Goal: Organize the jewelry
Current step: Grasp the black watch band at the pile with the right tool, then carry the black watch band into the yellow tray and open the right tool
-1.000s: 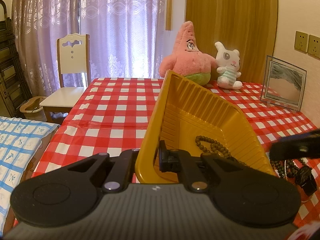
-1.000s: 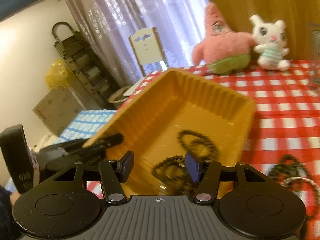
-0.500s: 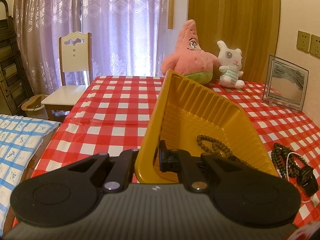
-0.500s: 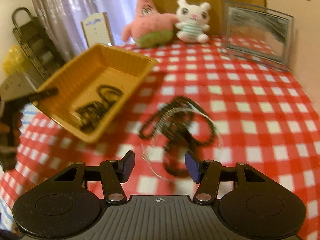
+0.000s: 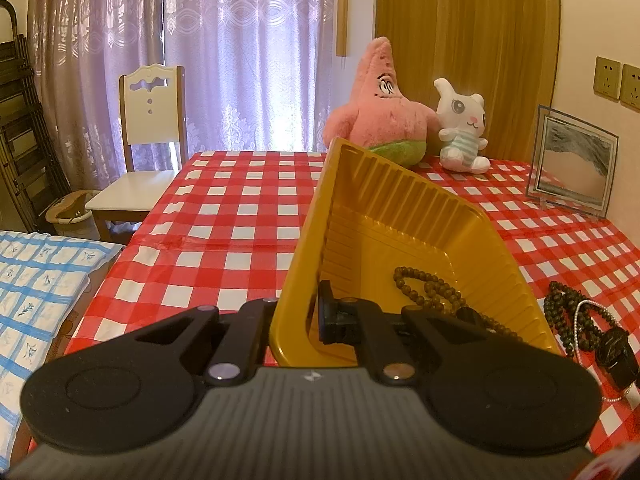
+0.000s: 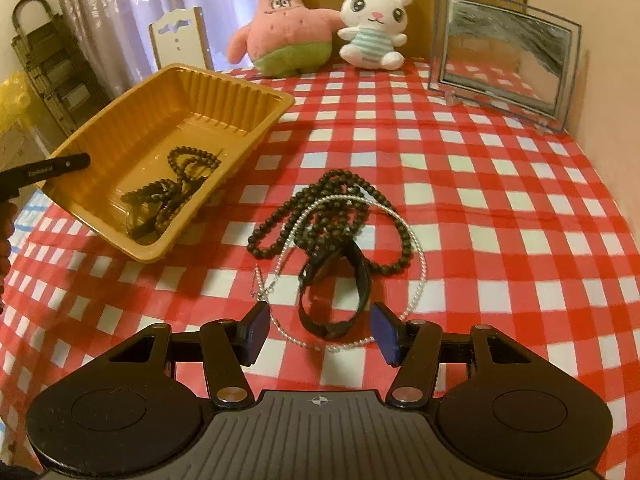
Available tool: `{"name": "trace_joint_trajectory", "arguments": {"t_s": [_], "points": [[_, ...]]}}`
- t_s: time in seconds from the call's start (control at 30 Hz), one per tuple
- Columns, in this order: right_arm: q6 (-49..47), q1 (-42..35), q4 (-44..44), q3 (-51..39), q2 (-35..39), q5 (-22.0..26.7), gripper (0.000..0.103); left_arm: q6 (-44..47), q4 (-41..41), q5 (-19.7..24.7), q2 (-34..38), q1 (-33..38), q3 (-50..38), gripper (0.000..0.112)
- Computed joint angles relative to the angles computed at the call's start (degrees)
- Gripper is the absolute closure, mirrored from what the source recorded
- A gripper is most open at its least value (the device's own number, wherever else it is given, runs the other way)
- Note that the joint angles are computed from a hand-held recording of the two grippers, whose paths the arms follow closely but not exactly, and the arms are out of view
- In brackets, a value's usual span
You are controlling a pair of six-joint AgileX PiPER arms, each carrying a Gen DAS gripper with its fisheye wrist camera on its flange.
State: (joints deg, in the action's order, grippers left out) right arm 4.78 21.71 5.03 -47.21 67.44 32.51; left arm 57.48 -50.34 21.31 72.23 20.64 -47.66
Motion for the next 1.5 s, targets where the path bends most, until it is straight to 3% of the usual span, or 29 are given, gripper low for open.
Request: {"name": "trace_joint_trajectory", "arguments": {"t_s": [0.37,0.63,0.77,0.93,1.5], "points": [[11.2,2.6,-10.3,-3.1,6.7,-0.6,0.046,0.5,-0.5,-0.1,-0.5,0.1,0.6,0.106],[11.8,1.5,-7.9,-4.6,10.8,-2.9,0.047,0.4,-0.3,0.0,-0.4,0.2,0.5,0.106],[15.2,2.5,-11.3,-4.6,11.0,-3.3,0.069,0.6,-0.4,-0.1,-0.5,0.2,0.6,0.106],[13.7,2.2,-9.6,-4.0,10.5,-4.0,0.08,0.7,-0.6,0.2,-0.6,0.6,0.6,0.106],[7.3,4.0,-2.6,-9.1,8.3,-2.8,0.082,1.3,-1.1,0.0,-0.5,0.5,0.7,0.106]]}}
